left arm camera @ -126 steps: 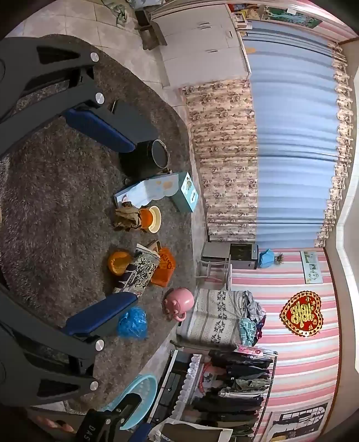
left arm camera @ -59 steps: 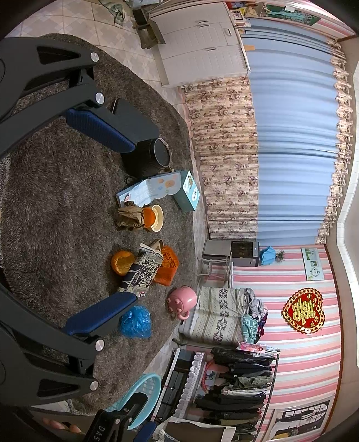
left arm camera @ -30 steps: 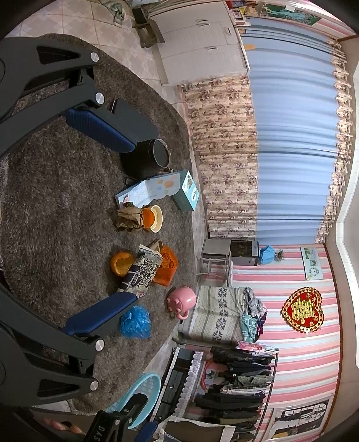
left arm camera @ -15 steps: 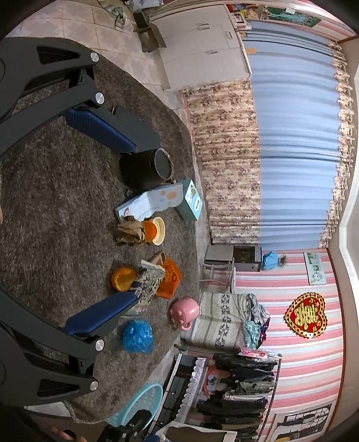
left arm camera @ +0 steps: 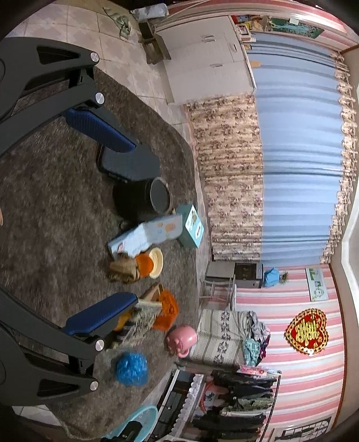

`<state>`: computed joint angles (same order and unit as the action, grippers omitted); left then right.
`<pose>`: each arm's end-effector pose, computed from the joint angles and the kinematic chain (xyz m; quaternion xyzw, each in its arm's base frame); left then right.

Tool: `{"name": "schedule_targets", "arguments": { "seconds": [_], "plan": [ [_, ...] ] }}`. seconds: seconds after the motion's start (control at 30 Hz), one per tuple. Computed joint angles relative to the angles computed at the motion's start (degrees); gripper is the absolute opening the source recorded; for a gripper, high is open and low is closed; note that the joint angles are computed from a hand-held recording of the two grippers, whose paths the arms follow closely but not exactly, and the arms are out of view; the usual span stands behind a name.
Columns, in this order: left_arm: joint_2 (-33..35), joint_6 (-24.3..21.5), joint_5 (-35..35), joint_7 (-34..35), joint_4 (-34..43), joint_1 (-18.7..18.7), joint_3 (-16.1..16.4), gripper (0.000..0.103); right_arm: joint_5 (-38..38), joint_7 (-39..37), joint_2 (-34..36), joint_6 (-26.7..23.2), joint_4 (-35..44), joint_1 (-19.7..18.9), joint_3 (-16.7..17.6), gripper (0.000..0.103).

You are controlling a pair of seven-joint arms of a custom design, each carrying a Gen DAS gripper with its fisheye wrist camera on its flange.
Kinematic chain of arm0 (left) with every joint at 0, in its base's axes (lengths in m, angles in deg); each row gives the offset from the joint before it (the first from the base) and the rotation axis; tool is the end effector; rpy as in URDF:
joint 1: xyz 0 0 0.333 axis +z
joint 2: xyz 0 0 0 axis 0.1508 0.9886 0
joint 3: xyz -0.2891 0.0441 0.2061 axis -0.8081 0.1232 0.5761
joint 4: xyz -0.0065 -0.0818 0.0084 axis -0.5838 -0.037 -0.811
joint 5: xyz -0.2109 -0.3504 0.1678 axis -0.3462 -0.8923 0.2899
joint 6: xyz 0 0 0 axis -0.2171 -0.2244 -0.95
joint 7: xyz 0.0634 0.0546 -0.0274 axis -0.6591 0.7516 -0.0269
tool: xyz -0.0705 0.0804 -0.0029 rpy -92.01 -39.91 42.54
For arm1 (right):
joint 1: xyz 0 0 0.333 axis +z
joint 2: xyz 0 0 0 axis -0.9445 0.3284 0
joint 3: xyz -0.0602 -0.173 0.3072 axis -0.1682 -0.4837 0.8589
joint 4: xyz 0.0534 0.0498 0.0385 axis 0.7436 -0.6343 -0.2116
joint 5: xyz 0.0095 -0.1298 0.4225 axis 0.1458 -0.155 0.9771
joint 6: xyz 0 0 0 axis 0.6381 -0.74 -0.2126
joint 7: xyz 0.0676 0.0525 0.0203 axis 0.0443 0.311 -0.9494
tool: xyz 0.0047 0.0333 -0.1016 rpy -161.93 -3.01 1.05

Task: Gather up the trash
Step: 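Grasp the blue plastic bag with the right tool while the left tool grasps the brown paper bag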

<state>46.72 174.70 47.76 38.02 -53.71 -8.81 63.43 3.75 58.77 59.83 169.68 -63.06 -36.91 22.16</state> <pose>0.4820 -0.2895 0.5107 -0.7477 0.3521 -0.2315 0.5132 0.6721 0.4325 0.4989 -0.7359 0.4153 -0.2572 0.4688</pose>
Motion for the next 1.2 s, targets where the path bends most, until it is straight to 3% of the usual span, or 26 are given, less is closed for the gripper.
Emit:
{"name": "schedule_targets", "arguments": {
  "seconds": [0.13,0.23,0.37,0.47,0.53,0.6,0.7,0.77,0.87,1.0,1.2],
  "plan": [
    [-0.45,0.39,-0.88,0.26,-0.8,0.89,0.93,0.098,-1.86,2.06,3.13,-6.54,5.56,3.22,-3.58,0.099],
    [-0.81,0.73,-1.14,0.28,-1.3,1.72,1.26,0.098,-1.75,-0.16,5.98,-11.14,10.73,-1.0,2.1,0.099],
    [-0.52,1.19,-0.99,0.31,-1.36,2.59,1.56,0.098,-1.77,-1.57,11.21,-17.42,19.73,-2.11,4.31,0.099],
    [0.27,2.68,-1.59,0.79,-0.85,3.02,2.03,0.098,-3.05,-3.19,15.01,-21.31,25.76,-1.23,3.98,0.097],
    [0.92,5.25,-1.69,1.24,-0.52,3.37,2.59,0.098,-2.78,-4.98,17.13,-23.74,29.07,-1.47,4.92,0.087],
    [2.07,6.61,-1.68,2.01,0.35,3.56,2.83,0.098,-0.93,-7.93,19.32,-26.61,32.61,-2.6,7.28,0.062],
    [3.98,9.4,-1.53,2.81,1.87,3.61,3.44,0.098,4.29,-15.06,21.92,-30.89,36.86,-5.24,12.64,0.043],
    [5.68,11.24,-1.0,3.06,3.28,3.61,3.93,0.098,6.9,-18.55,22.62,-31.89,37.92,-5.75,14.03,0.032],
    [8.84,12.13,-2.8,5.83,6.2,3.36,4.82,0.098,7.32,-20.8,20.83,-27.74,34.69,-4.6,11.87,0.026],
    [12.44,14.83,-6.72,10.19,9.53,2.99,6.57,0.098,7.35,-21.61,18.35,-23.8,30.84,-4.55,10.6,0.026],
    [14.88,18.23,-8.16,11.57,12.28,2.49,8.69,0.096,9.0,-21.09,18.76,-24.77,31.94,-5.73,11.11,0.026]
  ]
}}
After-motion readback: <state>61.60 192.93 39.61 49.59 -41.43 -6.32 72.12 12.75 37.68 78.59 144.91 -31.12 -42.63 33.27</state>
